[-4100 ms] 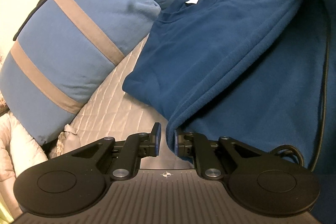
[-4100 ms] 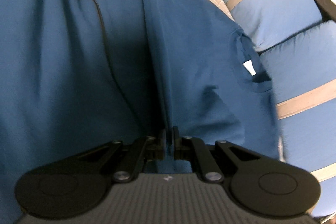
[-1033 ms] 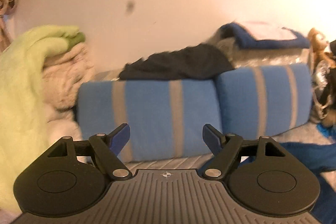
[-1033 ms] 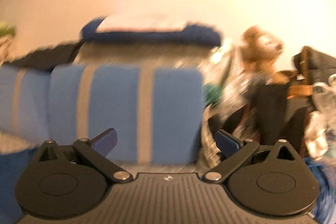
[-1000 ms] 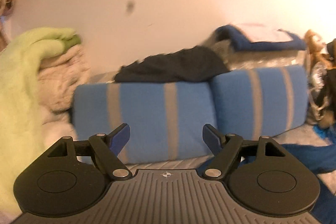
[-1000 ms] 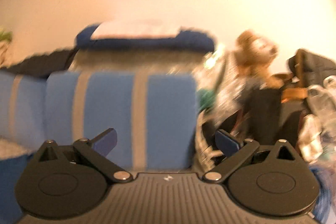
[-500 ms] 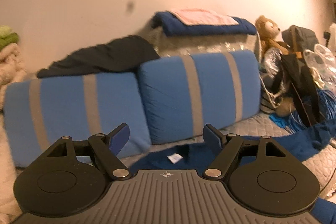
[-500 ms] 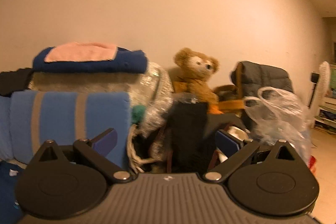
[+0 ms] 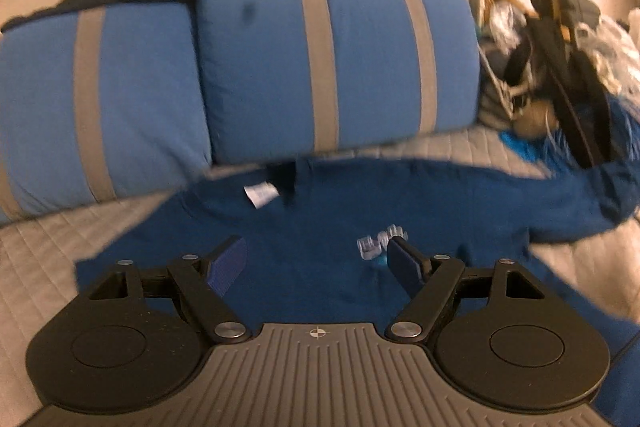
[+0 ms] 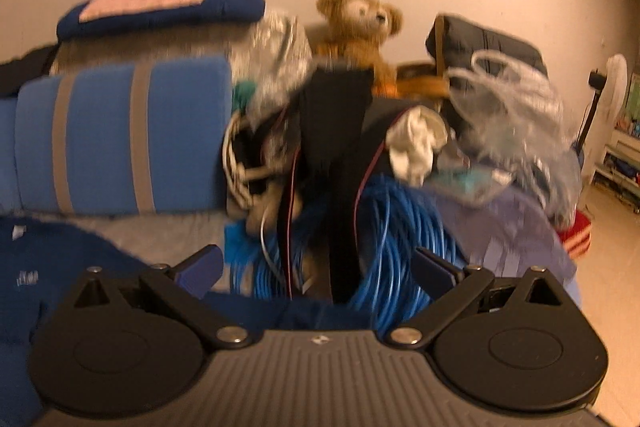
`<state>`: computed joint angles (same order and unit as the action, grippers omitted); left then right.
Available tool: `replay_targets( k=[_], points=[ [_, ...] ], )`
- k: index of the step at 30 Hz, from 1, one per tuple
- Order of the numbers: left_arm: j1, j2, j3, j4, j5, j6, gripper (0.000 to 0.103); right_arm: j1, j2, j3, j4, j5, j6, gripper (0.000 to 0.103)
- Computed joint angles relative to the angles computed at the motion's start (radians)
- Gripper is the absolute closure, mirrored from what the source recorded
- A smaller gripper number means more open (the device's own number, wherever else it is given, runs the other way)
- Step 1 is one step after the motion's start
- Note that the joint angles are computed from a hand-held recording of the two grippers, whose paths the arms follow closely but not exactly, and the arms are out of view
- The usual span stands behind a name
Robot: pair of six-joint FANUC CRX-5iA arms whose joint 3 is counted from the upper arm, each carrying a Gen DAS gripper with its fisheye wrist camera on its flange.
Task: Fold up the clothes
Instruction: 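Grasp the navy sleeve cuff with the right gripper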
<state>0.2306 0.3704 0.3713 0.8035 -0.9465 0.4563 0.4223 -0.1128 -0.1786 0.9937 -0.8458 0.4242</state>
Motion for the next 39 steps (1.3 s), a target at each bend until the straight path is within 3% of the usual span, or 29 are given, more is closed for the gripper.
replay_targets(
  k=[7, 12, 20, 23, 26, 33, 39],
  points=[
    [0.015, -0.008, -0.068, 0.001, 0.014, 0.009, 0.026, 0.006, -0.017, -0.060, -0.102, 0.008, 0.027, 0.000],
    [0.026, -0.011, -0.091, 0.081, 0.016, -0.015, 0.026, -0.018, -0.006, -0.073, -0.209, 0.055, -0.022, 0.003],
    [0.025, -0.023, -0.122, 0.134, 0.057, -0.010, 0.026, -0.074, 0.031, -0.089, -0.344, 0.159, -0.264, 0.027],
    [0.026, -0.013, -0.100, 0.107, 0.054, 0.034, 0.026, -0.088, 0.053, -0.102, -0.342, 0.185, -0.400, 0.035],
    [0.025, 0.000, -0.074, 0.076, 0.038, 0.064, 0.026, -0.108, 0.057, -0.139, -0.295, 0.260, -0.539, 0.037],
    [0.024, 0.009, -0.059, 0.067, 0.023, 0.057, 0.026, -0.116, 0.098, -0.140, -0.220, 0.251, -0.723, 0.044],
    [0.021, 0.018, -0.042, 0.035, 0.026, 0.083, 0.026, -0.106, 0.130, -0.128, -0.191, 0.200, -0.809, 0.075]
  ],
)
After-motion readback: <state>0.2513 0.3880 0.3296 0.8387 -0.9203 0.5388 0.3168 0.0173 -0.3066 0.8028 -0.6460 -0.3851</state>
